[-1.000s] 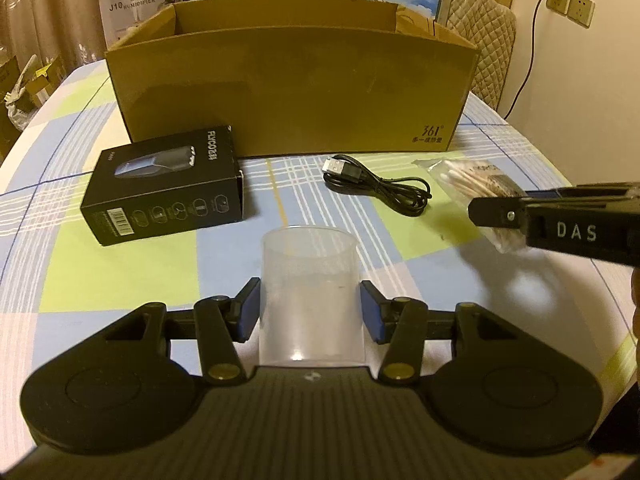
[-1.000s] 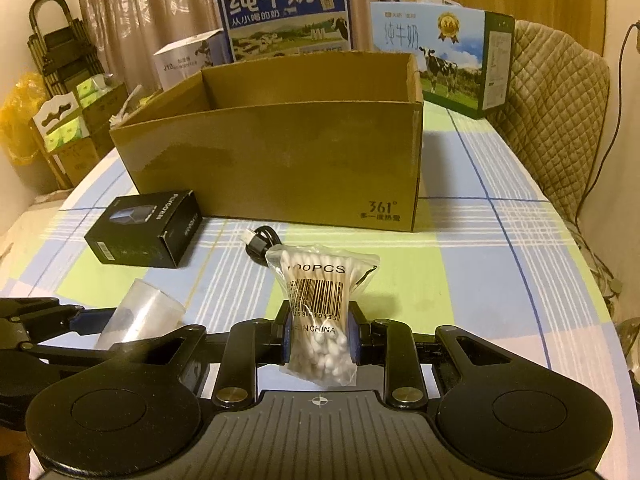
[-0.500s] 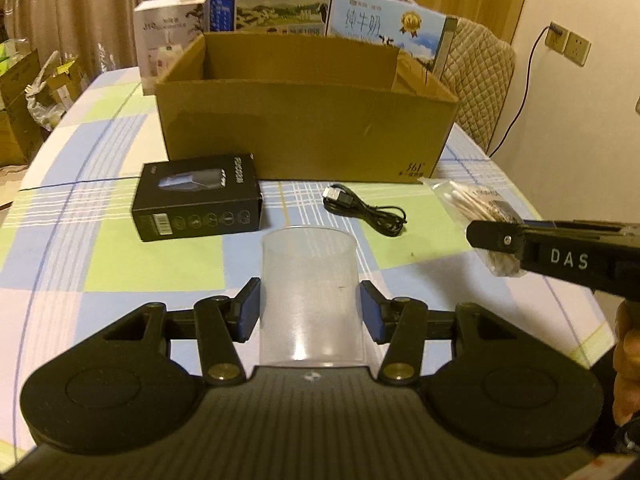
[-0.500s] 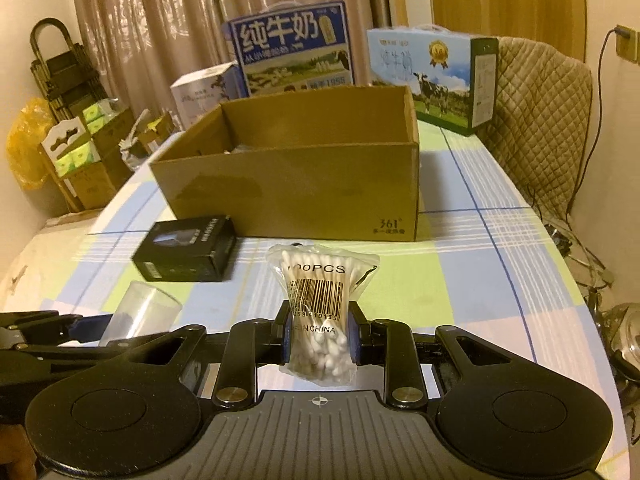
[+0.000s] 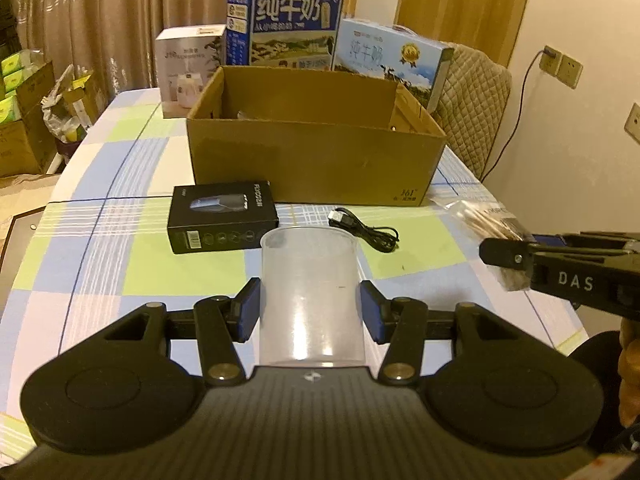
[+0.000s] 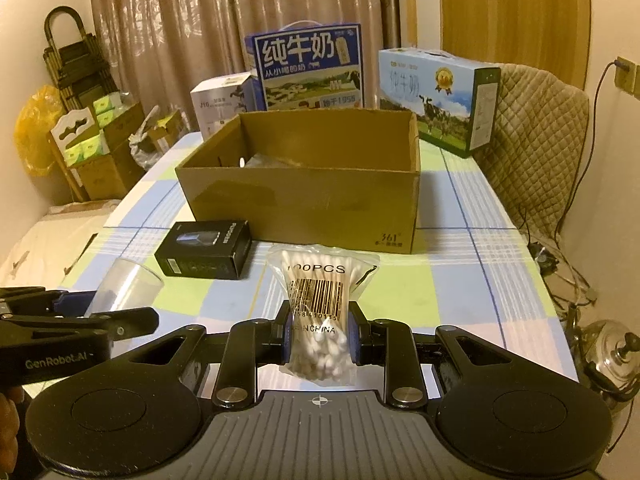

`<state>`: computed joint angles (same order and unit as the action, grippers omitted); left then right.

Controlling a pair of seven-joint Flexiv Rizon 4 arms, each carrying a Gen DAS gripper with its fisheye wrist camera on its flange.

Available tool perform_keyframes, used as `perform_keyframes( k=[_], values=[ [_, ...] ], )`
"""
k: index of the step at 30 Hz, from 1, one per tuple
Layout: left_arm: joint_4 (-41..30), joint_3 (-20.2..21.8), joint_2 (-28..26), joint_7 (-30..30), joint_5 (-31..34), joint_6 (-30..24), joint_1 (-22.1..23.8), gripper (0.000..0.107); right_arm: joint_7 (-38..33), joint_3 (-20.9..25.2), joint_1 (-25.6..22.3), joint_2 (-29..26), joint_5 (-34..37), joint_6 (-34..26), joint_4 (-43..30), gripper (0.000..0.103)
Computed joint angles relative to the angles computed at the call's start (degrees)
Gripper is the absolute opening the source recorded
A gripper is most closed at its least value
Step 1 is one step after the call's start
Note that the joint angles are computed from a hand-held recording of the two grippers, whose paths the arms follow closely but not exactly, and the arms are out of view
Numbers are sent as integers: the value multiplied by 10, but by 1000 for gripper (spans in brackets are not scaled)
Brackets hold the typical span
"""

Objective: Organize objects
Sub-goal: 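Carry the clear cup and cotton swab bag toward the cardboard box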

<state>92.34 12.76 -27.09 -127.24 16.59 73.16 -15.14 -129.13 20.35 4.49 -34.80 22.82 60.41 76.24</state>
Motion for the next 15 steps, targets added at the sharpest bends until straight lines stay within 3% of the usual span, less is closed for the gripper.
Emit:
perform_keyframes(
  k=[15],
  values=[
    [-23, -9, 2, 8, 7, -12, 12, 47, -5, 1, 2, -4, 13, -15, -24, 23]
  ],
)
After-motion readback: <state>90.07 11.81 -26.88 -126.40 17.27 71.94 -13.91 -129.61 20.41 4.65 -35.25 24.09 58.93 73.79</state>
